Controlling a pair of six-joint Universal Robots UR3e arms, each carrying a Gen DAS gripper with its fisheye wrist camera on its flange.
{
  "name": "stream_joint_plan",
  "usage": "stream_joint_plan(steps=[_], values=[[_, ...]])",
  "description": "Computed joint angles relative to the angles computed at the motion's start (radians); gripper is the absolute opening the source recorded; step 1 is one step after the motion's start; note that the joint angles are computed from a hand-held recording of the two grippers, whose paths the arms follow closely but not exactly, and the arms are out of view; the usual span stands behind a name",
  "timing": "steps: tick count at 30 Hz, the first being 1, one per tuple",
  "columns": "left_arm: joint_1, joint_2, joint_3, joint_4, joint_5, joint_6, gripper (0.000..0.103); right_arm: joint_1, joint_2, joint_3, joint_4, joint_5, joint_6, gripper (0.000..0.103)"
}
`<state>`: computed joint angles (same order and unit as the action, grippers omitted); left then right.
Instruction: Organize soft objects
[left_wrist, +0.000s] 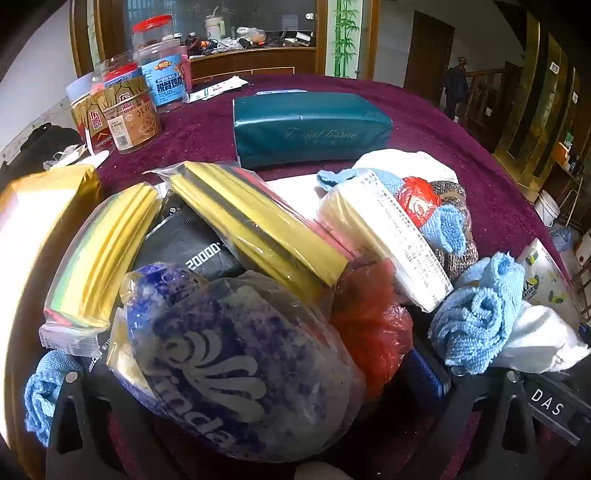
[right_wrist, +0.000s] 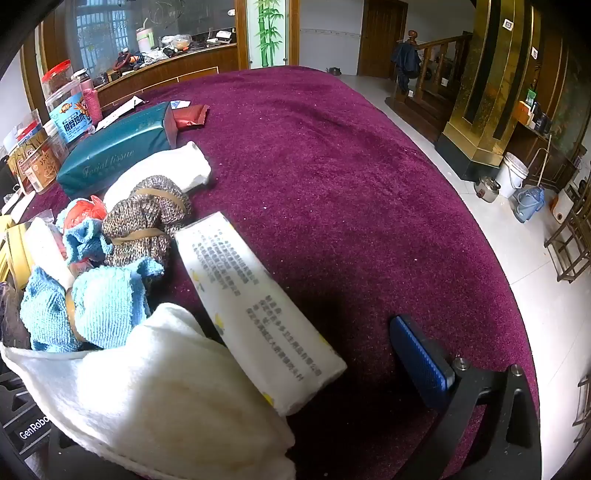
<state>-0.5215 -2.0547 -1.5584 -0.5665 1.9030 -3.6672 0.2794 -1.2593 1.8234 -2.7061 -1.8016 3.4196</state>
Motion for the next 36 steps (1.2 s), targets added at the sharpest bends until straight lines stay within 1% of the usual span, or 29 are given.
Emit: stream_joint_plan(steps=[36], values=[[0.0,0.0,-0.001,0.003,-0.001,0.0,0.103,-0.001,-0.006,0.012,-0.013,0.003,0.0,0.103]])
